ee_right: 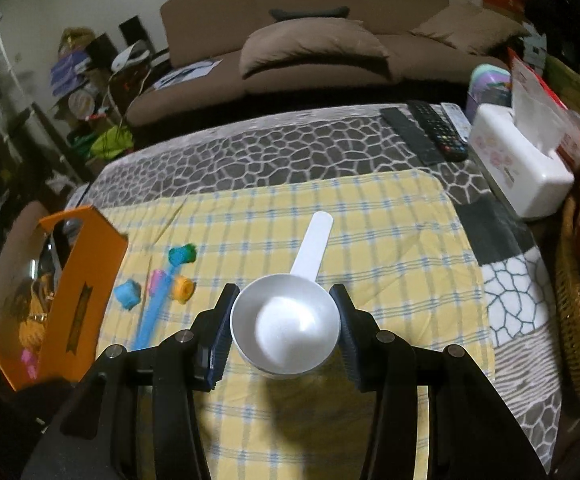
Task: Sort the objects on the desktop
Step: 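Carry the blue stick and white scoop over the box and release both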
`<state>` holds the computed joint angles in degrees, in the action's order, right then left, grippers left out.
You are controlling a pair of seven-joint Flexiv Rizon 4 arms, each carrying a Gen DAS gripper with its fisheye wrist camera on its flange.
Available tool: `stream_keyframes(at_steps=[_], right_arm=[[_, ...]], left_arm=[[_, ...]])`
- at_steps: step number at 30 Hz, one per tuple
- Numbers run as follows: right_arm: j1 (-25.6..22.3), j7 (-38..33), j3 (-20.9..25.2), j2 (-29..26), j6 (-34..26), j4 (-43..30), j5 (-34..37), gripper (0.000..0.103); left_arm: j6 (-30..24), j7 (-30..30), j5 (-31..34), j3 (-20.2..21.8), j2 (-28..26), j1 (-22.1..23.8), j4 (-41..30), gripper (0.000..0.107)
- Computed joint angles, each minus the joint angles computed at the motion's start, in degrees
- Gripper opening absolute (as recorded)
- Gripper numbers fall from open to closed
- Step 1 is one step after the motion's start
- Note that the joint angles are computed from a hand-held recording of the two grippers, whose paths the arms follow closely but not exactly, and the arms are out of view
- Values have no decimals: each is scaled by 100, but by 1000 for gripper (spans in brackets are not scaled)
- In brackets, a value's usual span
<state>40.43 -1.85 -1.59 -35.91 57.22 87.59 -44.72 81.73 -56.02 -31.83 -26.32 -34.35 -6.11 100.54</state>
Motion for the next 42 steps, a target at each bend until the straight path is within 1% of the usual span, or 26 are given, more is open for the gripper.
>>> stream_keyframes(at_steps=[1, 3, 5, 7, 14, 17, 20, 22, 27, 30, 35, 38, 40, 42], right_arm=[[24, -106, 45, -52, -122, -127, 43, 47], [82, -298, 110, -138, -350, -353, 130, 47], [207, -526, 148, -243, -732, -658, 195, 47], [305, -659, 157, -334, -924, -877, 227, 47], [619, -1071, 158, -815, -1285, -1821, 456, 47], [750, -1271, 148, -1083, -1365, -2263, 583, 47], [906, -1519, 114, -1402, -1523, -2806, 720, 47], [995, -1694, 97, -1631, -1605, -3189, 834, 47], [1163, -2108, 75, -2195, -1795, -4142, 1175, 47], [1211, -2355, 53, -2543, -1918, -4738, 1387, 47], [1221, -2699, 45, -3112, -2173, -5719, 1770, 47], [1232, -2758, -18, -3259, -2260, -5966, 1923, 47], [1247, -2734, -59, -3299, -2280, -6040, 1999, 47], [1253, -2618, -140, -3159, -2127, -5755, 2035, 47]], left_arm=[[41, 68, -91, -125, 83, 176, 80, 10], [90, 175, -219, -264, 188, 389, 171, 10], [171, 325, -392, -444, 309, 638, 291, 10], [232, 500, -590, -632, 425, 893, 418, 10], [409, 1191, -1453, -1162, 749, 1693, 855, 10], [399, 1468, -1872, -1225, 802, 1853, 946, 10], [303, 1847, -2422, -1382, 838, 2104, 1015, 10], [255, 2026, -2697, -1349, 841, 2135, 1010, 10], [-1, 2326, -3111, -1014, 828, 1997, 960, 10], [-213, 2338, -3172, -723, 767, 1837, 881, 10], [-616, 2311, -3050, -217, 617, 1490, 684, 10], [-863, 2320, -3080, -18, 579, 1274, 594, 10], [-922, 2155, -2927, 220, 511, 1030, 499, 10], [-993, 1915, -2759, 500, 435, 780, 401, 10]])
